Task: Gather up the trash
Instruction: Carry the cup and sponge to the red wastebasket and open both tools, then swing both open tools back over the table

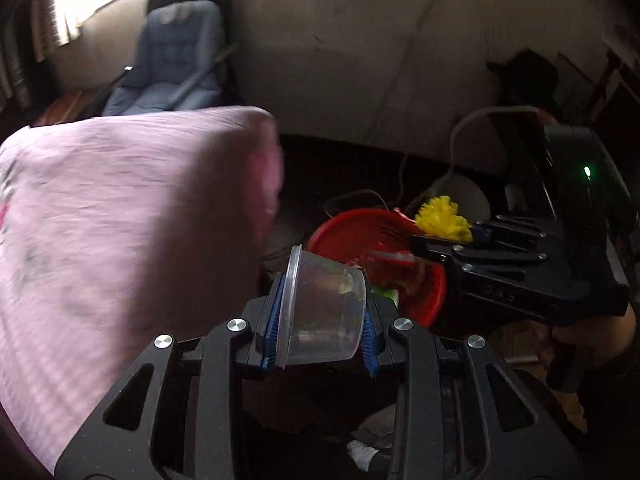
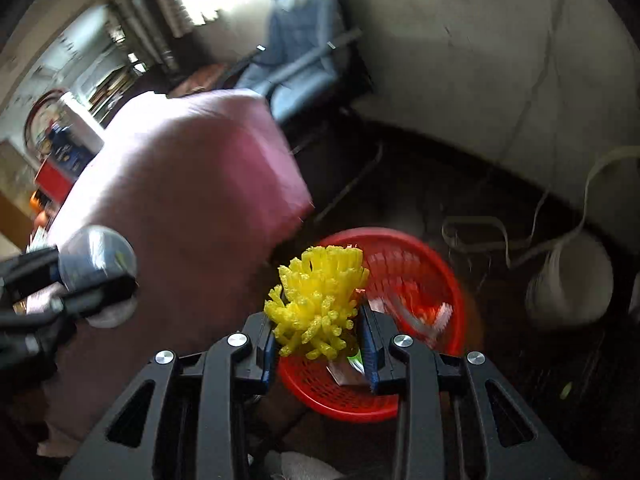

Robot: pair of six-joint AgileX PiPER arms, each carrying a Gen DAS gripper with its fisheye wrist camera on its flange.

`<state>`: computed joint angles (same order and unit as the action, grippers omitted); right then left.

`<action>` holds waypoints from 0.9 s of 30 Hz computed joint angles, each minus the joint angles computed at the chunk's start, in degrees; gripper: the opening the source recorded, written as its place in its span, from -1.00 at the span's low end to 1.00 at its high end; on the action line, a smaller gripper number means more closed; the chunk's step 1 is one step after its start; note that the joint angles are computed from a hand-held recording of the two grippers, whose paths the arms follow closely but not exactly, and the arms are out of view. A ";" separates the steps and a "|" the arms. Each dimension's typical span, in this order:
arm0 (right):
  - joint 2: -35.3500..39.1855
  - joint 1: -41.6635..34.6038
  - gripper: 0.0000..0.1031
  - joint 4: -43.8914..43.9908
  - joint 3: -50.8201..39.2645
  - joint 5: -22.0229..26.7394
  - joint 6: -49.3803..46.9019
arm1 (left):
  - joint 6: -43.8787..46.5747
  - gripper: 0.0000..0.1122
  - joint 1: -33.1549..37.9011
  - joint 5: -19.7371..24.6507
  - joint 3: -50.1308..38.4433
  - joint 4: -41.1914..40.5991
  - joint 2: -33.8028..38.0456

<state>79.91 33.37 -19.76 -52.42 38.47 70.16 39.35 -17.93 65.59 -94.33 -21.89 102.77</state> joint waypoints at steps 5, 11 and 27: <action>1.95 -6.06 -0.37 7.43 6.70 -8.71 -5.63 | -4.56 -0.40 -6.21 -0.95 0.18 2.23 7.35; 4.59 -10.83 -0.36 15.62 10.46 -15.27 -14.09 | -7.36 -0.40 -10.29 -2.49 1.09 4.84 14.17; 6.19 -10.42 0.21 9.95 8.16 -13.25 -7.53 | -8.18 0.38 -8.37 -5.67 3.99 0.75 15.41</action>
<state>86.11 22.94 -9.81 -44.27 25.22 62.63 31.16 -26.31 59.92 -90.34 -21.14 118.18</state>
